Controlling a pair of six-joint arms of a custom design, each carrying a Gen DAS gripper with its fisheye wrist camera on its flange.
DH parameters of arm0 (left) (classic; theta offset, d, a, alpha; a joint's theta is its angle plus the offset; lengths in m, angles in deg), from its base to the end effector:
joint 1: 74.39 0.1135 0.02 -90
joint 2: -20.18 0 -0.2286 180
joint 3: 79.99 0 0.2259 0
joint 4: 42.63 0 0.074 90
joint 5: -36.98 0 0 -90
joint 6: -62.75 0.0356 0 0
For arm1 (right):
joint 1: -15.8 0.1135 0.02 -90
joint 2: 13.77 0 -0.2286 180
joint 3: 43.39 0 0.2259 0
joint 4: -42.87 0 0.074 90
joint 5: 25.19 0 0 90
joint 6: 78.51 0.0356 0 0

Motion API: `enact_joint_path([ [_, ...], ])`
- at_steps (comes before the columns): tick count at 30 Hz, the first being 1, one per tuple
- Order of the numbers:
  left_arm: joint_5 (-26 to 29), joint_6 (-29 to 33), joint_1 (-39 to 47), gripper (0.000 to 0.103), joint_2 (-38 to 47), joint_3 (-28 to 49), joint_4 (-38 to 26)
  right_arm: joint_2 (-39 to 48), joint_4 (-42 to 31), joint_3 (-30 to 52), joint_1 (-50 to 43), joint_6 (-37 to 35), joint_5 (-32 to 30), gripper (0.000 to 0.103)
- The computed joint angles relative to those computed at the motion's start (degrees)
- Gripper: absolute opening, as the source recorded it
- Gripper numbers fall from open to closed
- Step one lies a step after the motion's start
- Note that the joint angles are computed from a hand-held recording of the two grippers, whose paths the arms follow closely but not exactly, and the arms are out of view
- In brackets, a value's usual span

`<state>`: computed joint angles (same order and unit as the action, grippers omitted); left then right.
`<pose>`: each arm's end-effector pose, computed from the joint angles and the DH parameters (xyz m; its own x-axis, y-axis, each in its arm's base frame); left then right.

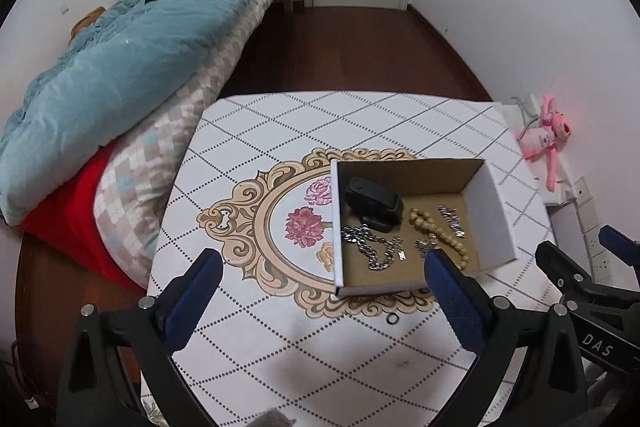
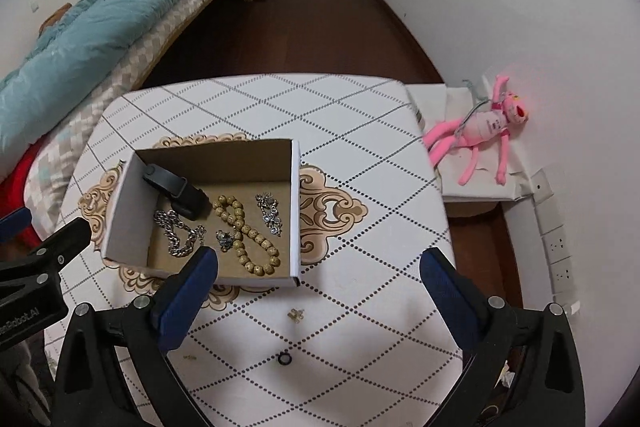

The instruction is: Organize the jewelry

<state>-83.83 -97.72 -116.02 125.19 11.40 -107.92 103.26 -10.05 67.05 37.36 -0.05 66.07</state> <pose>0.2505 -0.1982 0.1785 -0.7135 -0.4488 -0.5380 -0.5252 0.8509 -0.0133 0.3759 0.1477 0.1968 -0.7138 -0.4971 -0.4933 -0.5101 0.8517 -0.1201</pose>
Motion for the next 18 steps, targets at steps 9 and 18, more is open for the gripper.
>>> enact_joint_path([
  [9,-4.59,-7.9,-6.91,0.103,-4.37,2.64,-8.98,-15.69,2.67,-11.41,-1.5,0.6,-1.64,0.102],
  [18,-7.67,-13.02,-12.37,0.103,-4.67,8.47,-16.88,-25.88,0.66,-15.21,-2.68,0.88,-3.97,0.102],
])
